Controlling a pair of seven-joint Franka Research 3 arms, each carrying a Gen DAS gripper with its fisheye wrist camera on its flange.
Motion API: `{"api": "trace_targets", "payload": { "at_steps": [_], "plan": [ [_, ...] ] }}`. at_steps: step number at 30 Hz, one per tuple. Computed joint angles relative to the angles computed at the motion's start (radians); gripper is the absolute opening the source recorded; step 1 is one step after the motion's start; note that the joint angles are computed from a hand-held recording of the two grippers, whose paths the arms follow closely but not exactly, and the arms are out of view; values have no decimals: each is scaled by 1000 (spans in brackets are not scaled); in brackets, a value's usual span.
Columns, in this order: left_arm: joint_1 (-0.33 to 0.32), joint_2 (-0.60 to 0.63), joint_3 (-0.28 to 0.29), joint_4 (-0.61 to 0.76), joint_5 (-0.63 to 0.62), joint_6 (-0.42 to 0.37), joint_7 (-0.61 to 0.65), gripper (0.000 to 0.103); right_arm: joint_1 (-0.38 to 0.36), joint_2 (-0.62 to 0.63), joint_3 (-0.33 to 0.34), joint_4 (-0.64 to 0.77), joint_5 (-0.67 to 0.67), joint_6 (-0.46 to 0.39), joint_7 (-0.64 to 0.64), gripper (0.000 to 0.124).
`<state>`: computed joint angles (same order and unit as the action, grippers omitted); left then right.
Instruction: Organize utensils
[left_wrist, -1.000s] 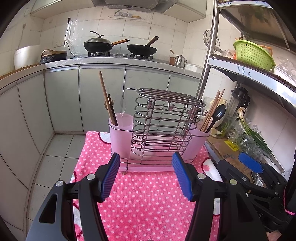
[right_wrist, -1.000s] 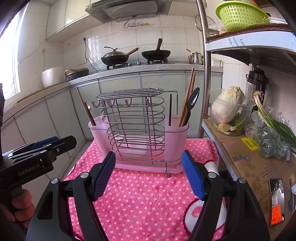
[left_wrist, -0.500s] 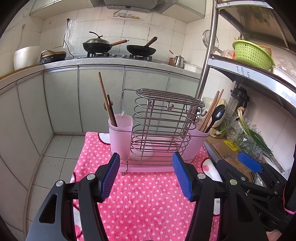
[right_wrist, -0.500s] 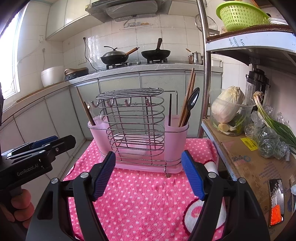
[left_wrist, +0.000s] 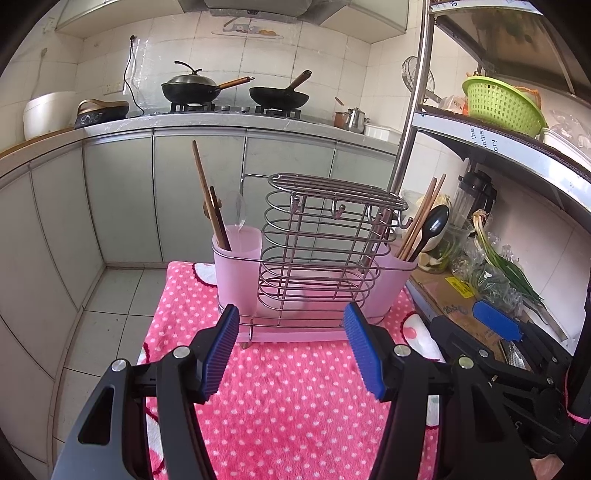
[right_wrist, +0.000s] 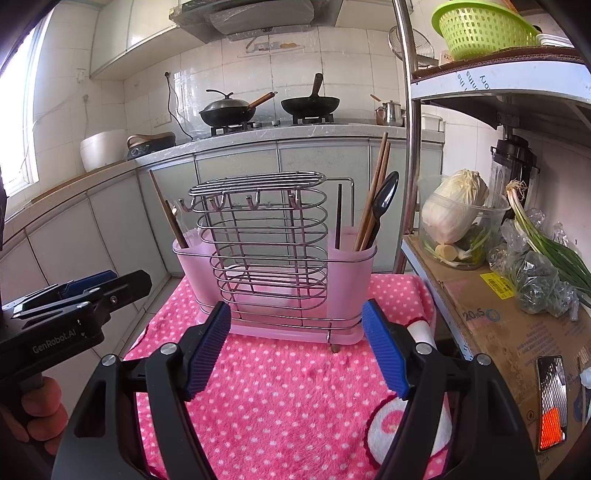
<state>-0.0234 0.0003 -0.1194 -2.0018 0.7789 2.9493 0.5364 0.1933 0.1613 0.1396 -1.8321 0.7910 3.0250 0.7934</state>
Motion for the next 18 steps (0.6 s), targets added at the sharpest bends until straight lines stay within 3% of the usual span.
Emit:
{"api": "trace_targets", "payload": {
  "at_steps": [18],
  "plan": [
    [-7,45,12,17,-100,-11,85,58,4,42,-18,32,-112,-28,101,74]
  ]
}}
